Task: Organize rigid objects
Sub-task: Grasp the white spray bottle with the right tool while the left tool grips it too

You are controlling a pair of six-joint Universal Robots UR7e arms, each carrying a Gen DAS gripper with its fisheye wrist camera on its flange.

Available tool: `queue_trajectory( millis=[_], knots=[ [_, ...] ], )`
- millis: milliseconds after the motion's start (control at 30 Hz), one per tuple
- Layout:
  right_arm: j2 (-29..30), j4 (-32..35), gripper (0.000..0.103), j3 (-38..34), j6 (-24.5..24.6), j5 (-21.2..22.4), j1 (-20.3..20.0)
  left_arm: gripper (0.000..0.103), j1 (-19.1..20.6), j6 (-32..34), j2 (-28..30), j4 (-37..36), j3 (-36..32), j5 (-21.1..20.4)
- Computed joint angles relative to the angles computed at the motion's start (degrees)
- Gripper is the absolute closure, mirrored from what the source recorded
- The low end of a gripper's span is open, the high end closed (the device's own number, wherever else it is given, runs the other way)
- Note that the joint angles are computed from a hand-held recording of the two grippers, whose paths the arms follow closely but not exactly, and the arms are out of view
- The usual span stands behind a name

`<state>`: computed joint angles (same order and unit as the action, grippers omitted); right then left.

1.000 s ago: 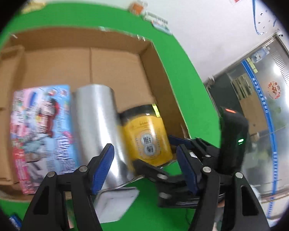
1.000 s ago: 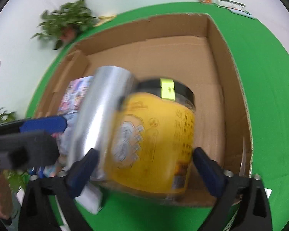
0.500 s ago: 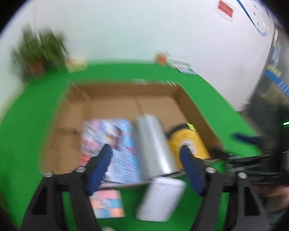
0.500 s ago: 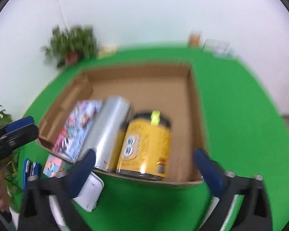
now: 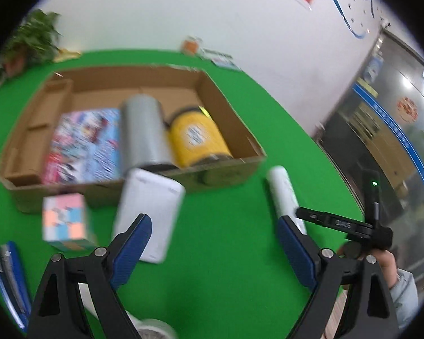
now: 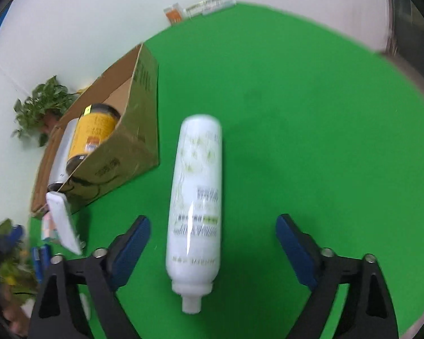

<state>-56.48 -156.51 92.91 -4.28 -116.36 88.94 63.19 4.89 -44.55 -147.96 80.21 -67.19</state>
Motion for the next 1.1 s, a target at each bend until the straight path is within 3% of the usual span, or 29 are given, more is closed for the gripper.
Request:
queue_trajectory(
  millis=[67,100,133,500,567,600,633,667,767,1000,1100],
  knots=[
    [0.52,0.76,0.032,0.59,-1.57,1.54,-0.53,0.013,-0.29,-0.91,0.7,2.48,-0.72,-0.99],
    [1.08,1.23,0.053,0.39,-2.09,1.06,-0.43,0.013,-0.33,-1.21,1.05,3.76,-1.27,-1.55],
    [1.93,1.86,0.058,0.02,-2.81,0.26,-0.17,0.013,-0.36,-1.42,1.23,4.7,-1.35,-2.24],
    [2.7,-4.52,0.056,6.57,-22.16,-13.15,5.13,0.013,-0.46,-5.77,3.08,9.24,-2.36,-4.52],
    [1.79,-5.06,0.05,8.17,-23.88,-11.06,5.46,0.013,-0.18,-6.53,3.76,11.05,-3.53,-4.77],
    [0.92,-4.76,0.038,8.83,-23.71,-8.52,5.22,0.013,-0.13,-6.63,4.16,12.2,-4.28,-4.97],
    [-0.18,-3.92,0.029,9.36,-22.28,-5.3,4.72,0.013,-0.07,-6.55,4.64,13.21,-5.05,-5.26],
    [-1.01,-3.98,0.027,9.74,-20.29,-2.92,4.24,0.013,-0.06,-6.46,4.9,13.9,-5.52,-5.55],
    [-2.43,-1.8,0.027,9.28,-14.99,0.98,3.1,0.013,0.37,-6.32,6.86,16.78,-8.53,-6.2],
    [1.71,6.08,0.028,4.54,-13.07,4.34,3.79,0.015,2.2,-9.88,12.21,25.79,-17.23,-8.41],
    [3.26,7.7,0.037,3.61,-12.27,5.57,4.19,0.025,2.53,-11.65,13.47,29.88,-19.54,-8.37]
  ],
)
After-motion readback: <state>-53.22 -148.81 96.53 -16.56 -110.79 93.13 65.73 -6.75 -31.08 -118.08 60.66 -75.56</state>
